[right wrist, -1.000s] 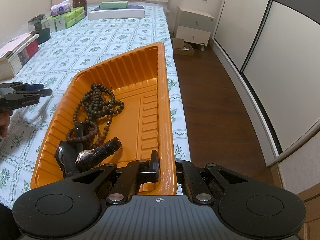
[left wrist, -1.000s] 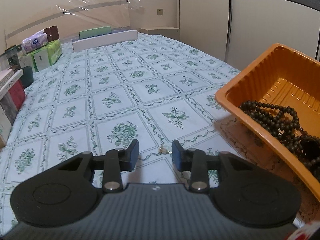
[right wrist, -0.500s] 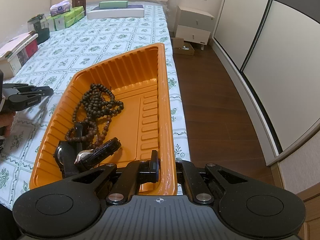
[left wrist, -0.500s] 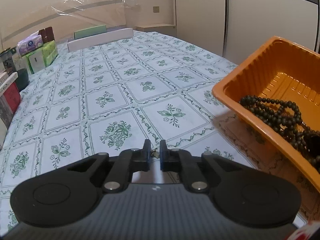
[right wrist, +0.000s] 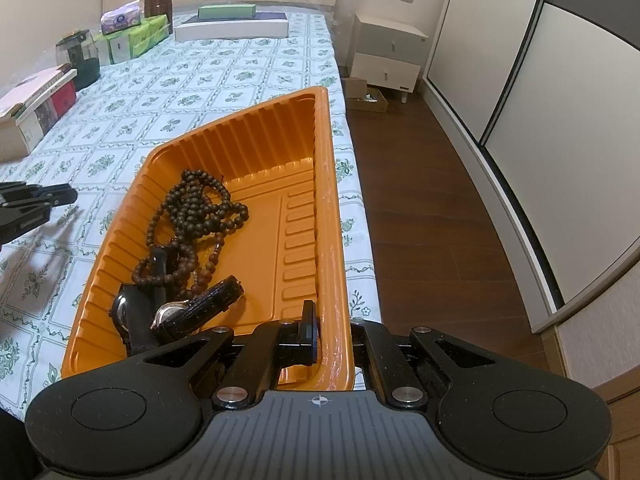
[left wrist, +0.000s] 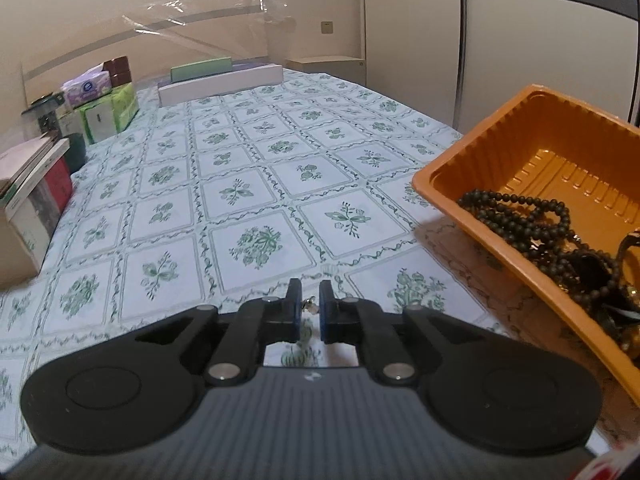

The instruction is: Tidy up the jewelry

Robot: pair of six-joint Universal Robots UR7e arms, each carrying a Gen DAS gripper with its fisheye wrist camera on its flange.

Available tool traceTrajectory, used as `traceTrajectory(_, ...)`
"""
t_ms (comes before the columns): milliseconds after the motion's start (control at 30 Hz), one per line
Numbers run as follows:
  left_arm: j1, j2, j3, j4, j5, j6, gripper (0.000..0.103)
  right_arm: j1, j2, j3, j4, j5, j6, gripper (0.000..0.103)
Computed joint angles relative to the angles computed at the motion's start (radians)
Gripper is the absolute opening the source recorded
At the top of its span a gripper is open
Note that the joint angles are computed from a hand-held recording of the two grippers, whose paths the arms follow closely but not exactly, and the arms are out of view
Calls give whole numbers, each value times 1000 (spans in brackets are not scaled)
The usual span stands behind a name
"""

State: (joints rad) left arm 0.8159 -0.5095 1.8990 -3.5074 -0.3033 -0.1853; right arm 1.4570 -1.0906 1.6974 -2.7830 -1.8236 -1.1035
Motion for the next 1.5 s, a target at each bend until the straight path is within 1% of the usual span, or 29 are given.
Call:
traceTrajectory(233,-36,-24,46,71,20,-126,7,-1,-1,2,-1,3,-1,4)
traceTrajectory(400,-50,-39,65,107,29,-177,7,-1,-2,4,-2,5,-2,4)
traceTrajectory(567,-62,-47,72,126,31,-199,7,-2,-2,4,-3,5,-3,4)
traceTrajectory(700,-76,-49,69,116,17,-183,7,-1,-2,4,-3,4,0,4)
traceTrajectory(800,-90,-39,49,80,-12,-135,7,0,-5,6,-4,5,-1,4)
traceTrajectory(967,-107,-1,-17,-5,-111,-20,7,-1,-6,6,-2,8,-1,4)
traceTrajectory(1033,-112,22,-54,-18,-154,17,7,-2,-5,4,0,10,0,4)
traceTrajectory(1133,-111,55,-108,8,-212,29,7,-6,-4,0,4,15,6,4)
traceTrajectory(1233,-105,84,-155,53,-246,31,8,-11,-4,-4,16,22,11,4)
traceTrajectory(1267,-103,89,-164,62,-257,29,9,-13,-4,-7,22,25,12,4)
traceTrajectory(1300,-101,94,-171,69,-265,26,17,-15,-3,-10,28,30,14,4)
traceTrajectory(1333,-100,96,-174,70,-266,25,19,-17,-3,-13,34,34,17,4)
traceTrajectory(1433,-105,94,-164,58,-243,20,19,-28,0,-26,59,51,28,4)
traceTrajectory(1500,-108,81,-145,47,-221,6,19,-39,8,-45,87,65,49,4)
